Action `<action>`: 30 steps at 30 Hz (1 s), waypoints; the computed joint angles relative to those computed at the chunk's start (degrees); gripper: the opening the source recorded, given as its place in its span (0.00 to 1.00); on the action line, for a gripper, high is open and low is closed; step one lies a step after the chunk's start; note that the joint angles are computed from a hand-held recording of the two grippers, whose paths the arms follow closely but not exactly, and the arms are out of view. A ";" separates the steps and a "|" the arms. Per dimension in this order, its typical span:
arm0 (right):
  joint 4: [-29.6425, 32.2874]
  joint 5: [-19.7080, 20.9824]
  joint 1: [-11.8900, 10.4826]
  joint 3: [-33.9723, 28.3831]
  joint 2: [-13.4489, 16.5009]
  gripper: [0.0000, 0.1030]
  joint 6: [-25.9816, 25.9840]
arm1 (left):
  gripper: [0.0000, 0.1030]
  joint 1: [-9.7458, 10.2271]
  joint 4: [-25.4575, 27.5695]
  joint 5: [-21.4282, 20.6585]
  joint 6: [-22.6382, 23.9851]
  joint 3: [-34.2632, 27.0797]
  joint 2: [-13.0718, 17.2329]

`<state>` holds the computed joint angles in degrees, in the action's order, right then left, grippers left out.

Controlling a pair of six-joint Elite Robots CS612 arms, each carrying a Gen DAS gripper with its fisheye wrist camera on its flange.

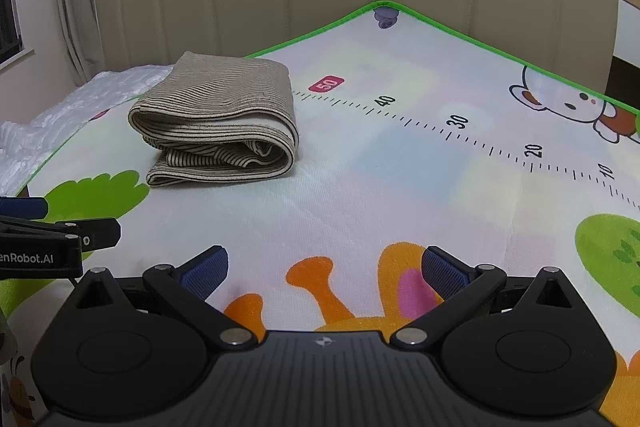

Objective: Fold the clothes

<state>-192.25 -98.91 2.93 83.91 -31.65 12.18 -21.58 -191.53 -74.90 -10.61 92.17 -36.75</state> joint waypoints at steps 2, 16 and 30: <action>0.12 0.02 0.00 -0.01 0.01 1.00 0.00 | 1.00 0.00 -0.02 -0.05 0.23 0.01 0.00; 0.53 -0.20 0.11 -0.13 0.00 1.00 0.31 | 1.00 0.00 -0.36 -0.21 0.39 0.15 -0.05; 0.27 -0.06 0.02 0.06 -0.02 1.00 0.07 | 1.00 -0.01 -0.41 -0.31 0.80 0.19 -0.09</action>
<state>-191.99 -98.97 2.96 83.97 -31.67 12.24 -21.59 -191.94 -75.21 -9.81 92.36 -36.85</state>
